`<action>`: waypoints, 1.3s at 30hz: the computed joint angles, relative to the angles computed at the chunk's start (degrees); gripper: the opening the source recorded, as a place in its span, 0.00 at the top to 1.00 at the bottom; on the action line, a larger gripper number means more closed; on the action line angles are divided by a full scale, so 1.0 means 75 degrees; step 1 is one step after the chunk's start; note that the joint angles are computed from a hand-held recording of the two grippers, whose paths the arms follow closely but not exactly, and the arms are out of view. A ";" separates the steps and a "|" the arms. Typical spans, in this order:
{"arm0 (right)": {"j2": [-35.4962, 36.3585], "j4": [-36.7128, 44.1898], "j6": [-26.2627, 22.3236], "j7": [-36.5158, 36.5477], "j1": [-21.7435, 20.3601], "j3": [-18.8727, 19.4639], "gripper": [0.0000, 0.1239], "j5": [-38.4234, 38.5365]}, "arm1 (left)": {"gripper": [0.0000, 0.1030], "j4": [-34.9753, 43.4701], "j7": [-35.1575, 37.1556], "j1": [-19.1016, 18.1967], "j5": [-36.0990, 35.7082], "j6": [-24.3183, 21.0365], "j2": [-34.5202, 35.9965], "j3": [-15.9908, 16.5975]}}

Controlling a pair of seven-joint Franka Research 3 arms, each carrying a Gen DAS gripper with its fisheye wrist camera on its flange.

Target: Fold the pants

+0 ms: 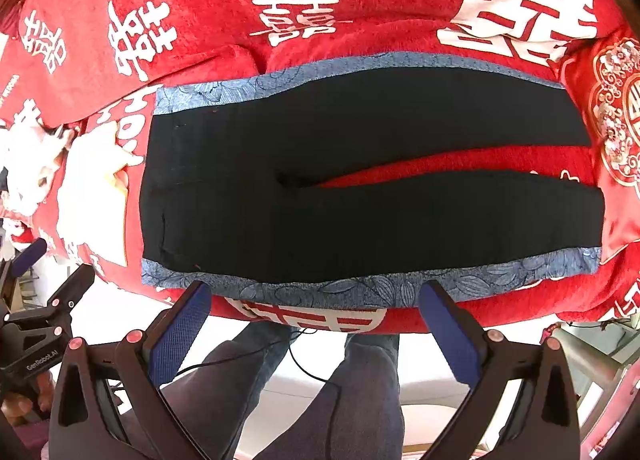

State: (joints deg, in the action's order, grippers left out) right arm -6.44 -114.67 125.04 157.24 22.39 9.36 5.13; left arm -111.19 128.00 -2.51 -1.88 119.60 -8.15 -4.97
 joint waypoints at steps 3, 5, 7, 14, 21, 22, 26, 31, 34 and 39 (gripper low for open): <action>-0.0059 -0.0093 0.0111 -0.0056 -0.0018 -0.0019 0.17 0.0017 | 0.00 -0.0020 -0.0112 -0.0014 0.0066 0.0050 -0.0033 -0.0032; -0.0121 -0.0176 0.0189 -0.0124 -0.0043 -0.0037 0.17 0.0045 | 0.00 -0.0053 -0.0228 -0.0030 0.0114 0.0080 -0.0083 -0.0054; -0.0178 -0.0233 0.0203 -0.0226 -0.0072 -0.0052 0.17 0.0065 | 0.00 -0.0113 -0.0396 -0.0049 0.0177 0.0072 -0.0161 -0.0076; -0.0599 -0.0676 0.0211 -0.0852 -0.0158 -0.0103 0.17 0.0371 | 0.00 -0.0548 -0.1122 -0.0148 0.0378 -0.0014 -0.0647 -0.0118; -0.1195 -0.1535 0.0484 -0.1464 -0.0218 -0.0093 0.17 0.0906 | 0.00 -0.1274 -0.2106 -0.0198 0.0636 -0.0096 -0.1247 -0.0074; -0.1294 -0.1706 0.0594 -0.1507 -0.0219 -0.0082 0.17 0.1004 | 0.00 -0.1352 -0.2270 -0.0177 0.0683 -0.0133 -0.1306 -0.0056; -0.1577 -0.2333 0.1188 -0.1567 -0.0170 -0.0042 0.17 0.1554 | 0.00 -0.1493 -0.2635 -0.0054 0.0777 -0.0375 -0.1329 0.0113; -0.1647 -0.2830 0.2290 -0.1547 0.0069 0.0045 0.17 0.2399 | 0.00 -0.1202 -0.2611 0.0164 0.0418 -0.0744 -0.0853 0.0393; -0.1385 -0.3028 0.3429 -0.1780 0.0454 0.0055 0.17 0.3298 | 0.00 -0.1009 -0.2296 0.0340 -0.0162 -0.0728 -0.0409 0.0574; -0.0094 -0.2662 0.5442 -0.3221 0.1560 -0.0087 0.19 0.6129 | 0.00 -0.0919 -0.1707 0.0772 -0.0897 -0.0631 0.0371 0.0673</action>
